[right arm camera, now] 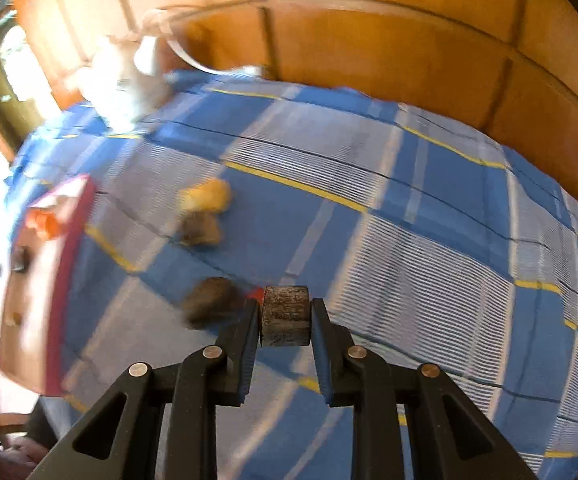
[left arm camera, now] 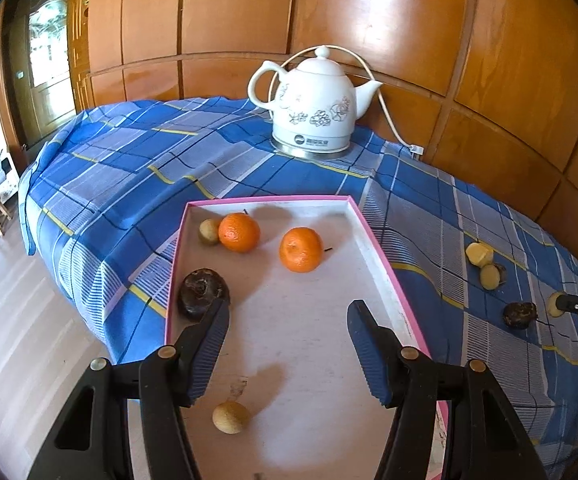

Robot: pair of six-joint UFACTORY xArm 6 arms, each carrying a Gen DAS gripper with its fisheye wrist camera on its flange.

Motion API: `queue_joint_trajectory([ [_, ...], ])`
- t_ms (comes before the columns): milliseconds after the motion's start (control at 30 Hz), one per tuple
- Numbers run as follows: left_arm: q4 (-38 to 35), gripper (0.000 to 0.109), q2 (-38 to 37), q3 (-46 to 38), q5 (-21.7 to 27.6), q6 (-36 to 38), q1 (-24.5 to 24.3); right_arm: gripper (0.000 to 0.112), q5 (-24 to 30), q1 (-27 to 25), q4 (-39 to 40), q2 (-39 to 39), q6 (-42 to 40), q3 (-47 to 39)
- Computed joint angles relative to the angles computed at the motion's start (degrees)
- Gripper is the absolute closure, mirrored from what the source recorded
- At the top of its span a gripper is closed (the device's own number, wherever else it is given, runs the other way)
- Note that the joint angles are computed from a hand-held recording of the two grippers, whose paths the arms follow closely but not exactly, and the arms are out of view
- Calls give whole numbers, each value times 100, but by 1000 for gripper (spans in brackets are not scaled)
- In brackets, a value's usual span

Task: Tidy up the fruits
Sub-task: 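Carry the dark-skinned slice into the tray and open the right tool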

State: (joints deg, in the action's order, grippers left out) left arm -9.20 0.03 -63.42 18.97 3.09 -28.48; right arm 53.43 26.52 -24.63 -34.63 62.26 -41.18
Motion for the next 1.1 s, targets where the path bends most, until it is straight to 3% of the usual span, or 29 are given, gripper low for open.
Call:
queue_joint_trajectory([
  [233, -268, 46, -46, 46, -77, 141, 90, 87, -1070, 551, 560, 1420, -756, -976],
  [400, -249, 46, -60, 73, -169, 18, 260, 87, -1551, 814, 1076, 2361, -1378, -1759],
  [767, 18, 46, -91, 221, -284, -381, 641, 87, -1534, 952, 1471, 4156, -1921, -3621],
  [933, -13, 46, -162, 297, -389, -230, 590, 83, -1418, 917, 1299, 4536, -1717, -3950],
  [1100, 83, 46, -232, 357, -521, -193, 528, 82, -1456, 947, 1138, 4417, -1513, -3764],
])
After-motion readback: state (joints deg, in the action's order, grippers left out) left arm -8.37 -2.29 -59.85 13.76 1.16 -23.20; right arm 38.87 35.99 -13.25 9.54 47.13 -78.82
